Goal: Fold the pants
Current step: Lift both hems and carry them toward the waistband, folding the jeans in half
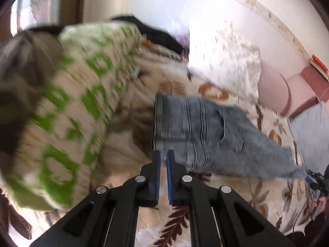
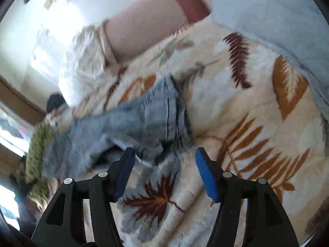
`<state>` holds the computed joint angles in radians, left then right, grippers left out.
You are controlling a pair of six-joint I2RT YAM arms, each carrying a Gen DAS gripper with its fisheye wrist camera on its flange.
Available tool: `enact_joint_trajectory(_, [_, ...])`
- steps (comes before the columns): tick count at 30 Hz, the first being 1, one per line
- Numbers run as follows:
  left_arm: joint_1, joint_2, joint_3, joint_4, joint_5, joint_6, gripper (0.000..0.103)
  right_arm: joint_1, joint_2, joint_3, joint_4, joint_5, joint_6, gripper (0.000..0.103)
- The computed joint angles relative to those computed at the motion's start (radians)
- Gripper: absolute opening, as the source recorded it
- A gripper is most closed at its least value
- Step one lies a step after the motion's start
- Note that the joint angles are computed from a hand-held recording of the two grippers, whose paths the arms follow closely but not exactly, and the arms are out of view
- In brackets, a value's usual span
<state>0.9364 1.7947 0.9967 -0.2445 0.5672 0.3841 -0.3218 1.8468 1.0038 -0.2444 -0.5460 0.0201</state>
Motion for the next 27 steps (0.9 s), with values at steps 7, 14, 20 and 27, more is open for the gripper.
enact_joint_trajectory(7, [-0.285,-0.16,-0.08,-0.024,-0.021,0.02,0.008,0.0,0.053,0.035,0.101,-0.048,0.289,0.066])
enact_joint_trajectory(14, [-0.823,0.001,0.058,0.011,-0.211,-0.034,0.037,-0.062,0.072,-0.087,0.168,-0.234,0.412,0.067])
enact_joint_trajectory(20, [-1.121,0.234,0.345,-0.069,-0.35,-0.028,0.037,-0.092,0.065,-0.232,0.35,-0.376,0.589,0.068])
enact_joint_trajectory(27, [-1.297,0.524,0.764,-0.33,-0.368,-0.012,0.037,-0.151,0.223,-0.283,0.707,-0.503,0.989,0.068])
